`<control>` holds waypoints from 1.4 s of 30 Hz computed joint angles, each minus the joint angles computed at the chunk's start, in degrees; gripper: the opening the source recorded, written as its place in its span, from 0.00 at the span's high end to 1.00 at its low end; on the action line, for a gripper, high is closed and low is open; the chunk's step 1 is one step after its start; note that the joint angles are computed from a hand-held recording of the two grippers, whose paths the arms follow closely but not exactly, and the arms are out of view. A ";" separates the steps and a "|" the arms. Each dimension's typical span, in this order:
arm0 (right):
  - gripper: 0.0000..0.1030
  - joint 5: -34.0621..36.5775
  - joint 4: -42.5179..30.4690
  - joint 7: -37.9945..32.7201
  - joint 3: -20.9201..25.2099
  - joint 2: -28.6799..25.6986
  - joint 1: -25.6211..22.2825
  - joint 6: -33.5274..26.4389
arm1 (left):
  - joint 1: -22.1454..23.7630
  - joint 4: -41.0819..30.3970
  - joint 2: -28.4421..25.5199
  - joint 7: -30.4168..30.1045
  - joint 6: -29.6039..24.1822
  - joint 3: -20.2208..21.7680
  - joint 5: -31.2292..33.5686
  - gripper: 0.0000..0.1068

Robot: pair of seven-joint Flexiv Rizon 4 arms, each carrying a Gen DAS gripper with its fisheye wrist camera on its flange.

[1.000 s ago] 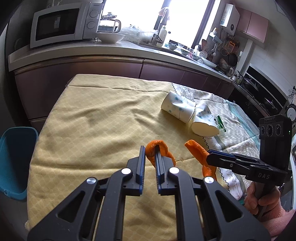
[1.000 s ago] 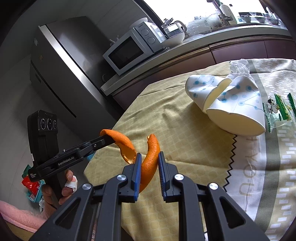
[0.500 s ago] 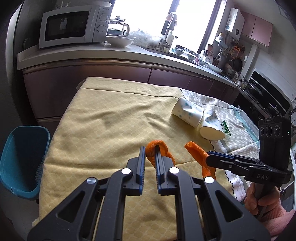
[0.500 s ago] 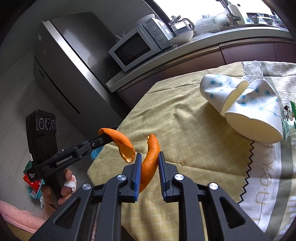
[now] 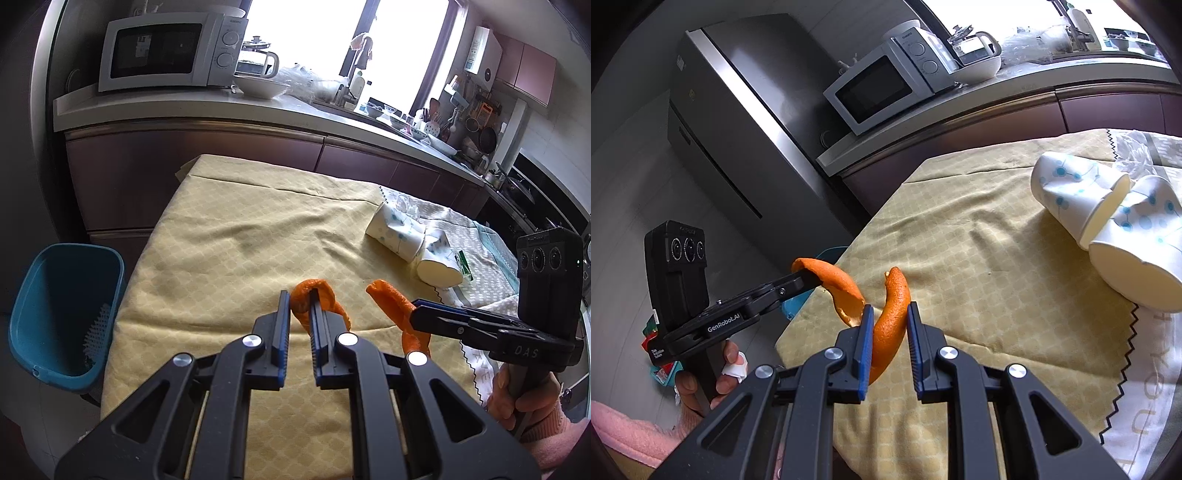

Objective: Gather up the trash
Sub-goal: 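Carry both orange peels over to the teal bin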

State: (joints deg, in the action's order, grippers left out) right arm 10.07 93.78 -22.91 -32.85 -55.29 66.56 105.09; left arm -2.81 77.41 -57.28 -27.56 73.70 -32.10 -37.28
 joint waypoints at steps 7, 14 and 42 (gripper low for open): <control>0.84 -2.45 -4.09 -1.07 2.83 -0.71 -3.32 -0.53 | 1.04 0.10 0.02 -0.24 1.09 -0.37 -0.31 0.90; 0.84 -5.37 -8.21 -2.06 5.90 -1.50 -6.54 -1.48 | 2.34 0.21 -0.10 -0.88 2.73 -1.01 -0.39 0.90; 0.84 -20.89 -29.24 -4.77 24.18 -8.23 -22.23 -9.00 | 6.79 -2.21 -1.75 -6.20 7.75 -1.60 2.82 0.90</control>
